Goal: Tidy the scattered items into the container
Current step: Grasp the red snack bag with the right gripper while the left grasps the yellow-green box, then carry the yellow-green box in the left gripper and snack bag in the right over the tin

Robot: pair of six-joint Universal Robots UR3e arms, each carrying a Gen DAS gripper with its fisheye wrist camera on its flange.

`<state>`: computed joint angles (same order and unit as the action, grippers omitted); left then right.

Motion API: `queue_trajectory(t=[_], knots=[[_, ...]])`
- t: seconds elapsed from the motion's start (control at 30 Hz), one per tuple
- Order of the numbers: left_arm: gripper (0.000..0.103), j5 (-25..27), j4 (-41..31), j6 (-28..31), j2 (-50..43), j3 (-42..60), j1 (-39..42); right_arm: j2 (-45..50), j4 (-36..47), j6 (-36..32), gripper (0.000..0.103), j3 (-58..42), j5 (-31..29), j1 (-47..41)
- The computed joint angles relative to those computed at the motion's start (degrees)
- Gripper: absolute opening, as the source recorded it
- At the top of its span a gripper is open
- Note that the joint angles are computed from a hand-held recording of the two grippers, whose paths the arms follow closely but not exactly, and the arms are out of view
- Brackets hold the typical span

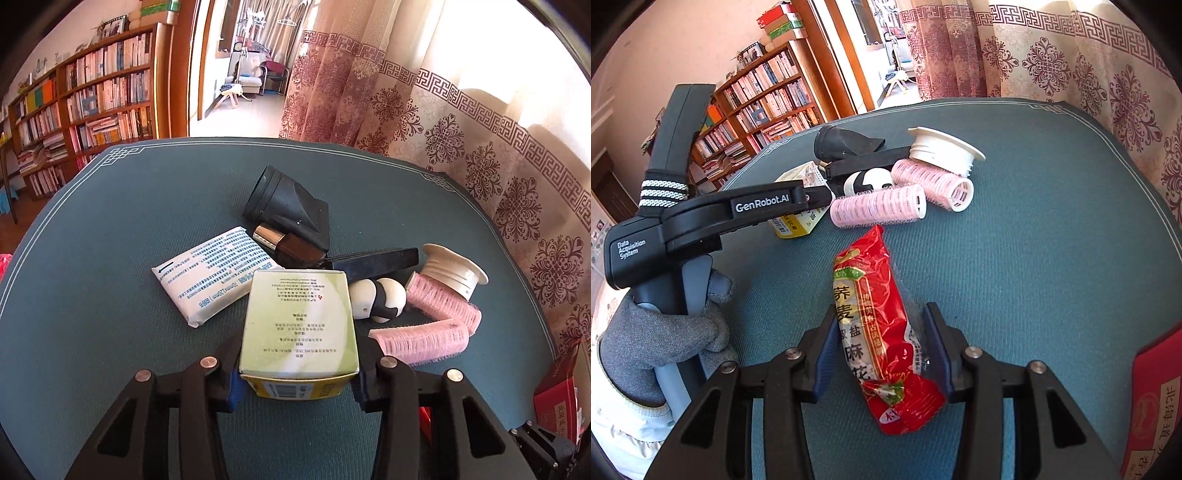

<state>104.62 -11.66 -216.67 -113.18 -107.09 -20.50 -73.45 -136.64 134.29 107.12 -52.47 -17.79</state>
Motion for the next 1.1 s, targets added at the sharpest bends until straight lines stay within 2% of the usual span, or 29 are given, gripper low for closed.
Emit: queue_trajectory(t=[0.17,0.33,0.47,0.53,0.73,1.0,1.1], knots=[[0.045,0.4,3.6,-1.5,4.5,-5.6,-1.1,-0.2,-0.8,-0.1,0.048,0.6,-0.1,0.2],[0.045,-0.7,6.3,-1.9,5.9,-8.6,-1.6,-0.6,0.4,-0.6,0.042,0.9,1.2,-0.5],[0.045,-2.4,8.0,-1.4,6.0,-9.6,-1.1,0.2,5.8,0.0,0.037,-1.4,3.7,-2.3],[0.045,-2.6,8.2,-1.3,6.2,-9.8,-1.1,0.0,12.1,-0.3,0.034,-3.0,5.7,-3.9],[0.045,-2.8,9.1,-1.4,7.3,-10.1,-1.6,-6.2,20.3,-3.9,0.033,-0.6,9.2,-7.7],[0.046,-3.0,9.7,-1.4,8.5,-10.4,-2.3,-9.5,11.7,-2.2,0.033,6.1,4.2,-8.4],[0.046,-3.5,10.0,-1.3,8.7,-10.6,-2.3,-11.7,5.8,-1.5,0.033,9.9,2.2,-7.4]])
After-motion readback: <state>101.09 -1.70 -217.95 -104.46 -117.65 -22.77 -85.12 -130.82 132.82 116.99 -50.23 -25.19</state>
